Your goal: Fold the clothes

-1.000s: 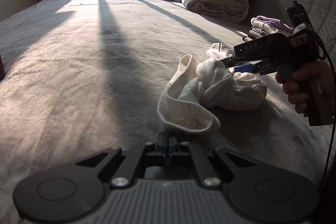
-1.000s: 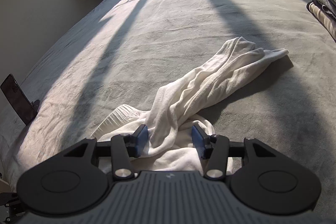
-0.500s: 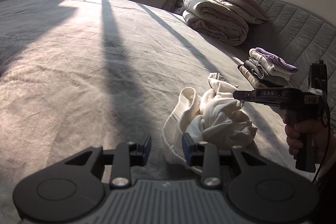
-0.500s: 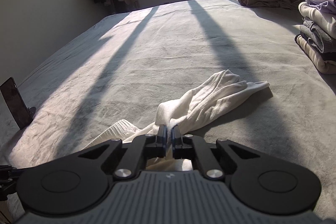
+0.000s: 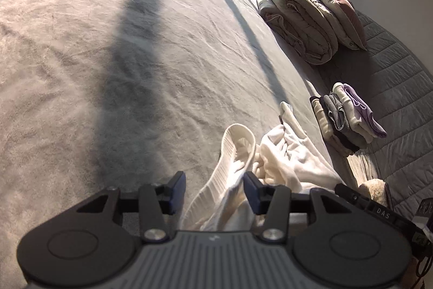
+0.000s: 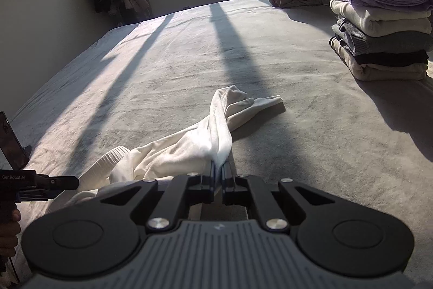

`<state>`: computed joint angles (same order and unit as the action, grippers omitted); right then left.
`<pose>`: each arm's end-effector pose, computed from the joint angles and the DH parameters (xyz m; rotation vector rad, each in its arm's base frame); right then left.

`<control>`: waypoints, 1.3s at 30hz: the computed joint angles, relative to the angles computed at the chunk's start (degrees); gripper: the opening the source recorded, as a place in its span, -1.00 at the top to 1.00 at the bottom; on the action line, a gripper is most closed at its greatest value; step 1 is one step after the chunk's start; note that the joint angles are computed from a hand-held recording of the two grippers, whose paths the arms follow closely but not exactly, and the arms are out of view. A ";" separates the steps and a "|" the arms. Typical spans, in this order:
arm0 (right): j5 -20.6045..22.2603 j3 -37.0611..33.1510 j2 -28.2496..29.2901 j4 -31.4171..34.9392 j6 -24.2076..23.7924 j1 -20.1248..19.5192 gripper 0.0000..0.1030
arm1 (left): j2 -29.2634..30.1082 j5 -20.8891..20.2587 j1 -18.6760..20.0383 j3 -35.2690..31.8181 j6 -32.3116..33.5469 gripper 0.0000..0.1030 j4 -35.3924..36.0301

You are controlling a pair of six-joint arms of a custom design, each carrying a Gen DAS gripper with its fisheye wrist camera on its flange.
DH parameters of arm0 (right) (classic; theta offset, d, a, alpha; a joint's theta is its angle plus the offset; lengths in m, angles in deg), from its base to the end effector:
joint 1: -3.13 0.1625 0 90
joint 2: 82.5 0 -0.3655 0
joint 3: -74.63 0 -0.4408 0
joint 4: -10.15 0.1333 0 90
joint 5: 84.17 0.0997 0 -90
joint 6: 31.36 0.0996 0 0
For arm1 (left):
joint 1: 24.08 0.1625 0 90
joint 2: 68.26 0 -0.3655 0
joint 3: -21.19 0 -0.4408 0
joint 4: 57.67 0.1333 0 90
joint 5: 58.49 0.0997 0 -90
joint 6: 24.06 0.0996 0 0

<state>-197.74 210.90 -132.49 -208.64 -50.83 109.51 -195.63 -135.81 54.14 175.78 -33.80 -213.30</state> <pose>0.2021 -0.3562 0.0027 0.5880 -2.4904 0.9774 0.0889 -0.3338 0.2371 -0.0600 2.8748 -1.0429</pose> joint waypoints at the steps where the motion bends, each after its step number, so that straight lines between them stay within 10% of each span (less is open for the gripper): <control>1: -0.31 0.49 -0.42 -0.21 -0.05 -0.47 0.90 | 3.41 -3.70 1.84 -1.60 -1.53 0.05 -1.18; 9: -2.35 5.13 -4.61 -3.18 -1.73 -4.63 0.90 | 16.29 -3.46 -0.44 -4.38 -8.28 0.10 -9.47; 17: -7.21 7.89 -9.50 -0.87 -0.52 -8.95 0.90 | 18.82 4.42 -3.82 -3.48 -10.26 0.82 -15.06; 21: -6.26 8.52 -10.76 0.89 -0.75 -10.36 0.88 | 18.89 8.43 -5.65 -2.54 -10.18 0.86 -17.79; 27: -4.68 7.92 -11.77 2.95 0.30 -8.89 0.59 | 18.11 12.77 -8.27 -1.60 -8.31 0.87 -19.01; 30: -4.48 6.45 -10.28 1.93 -0.06 -6.55 -0.01 | 17.80 15.20 -9.08 -1.21 -7.54 0.88 -20.00; 39: -0.60 -0.45 -3.79 7.09 2.82 0.21 -0.02 | 14.51 19.81 -9.36 -0.41 -5.74 0.88 -20.62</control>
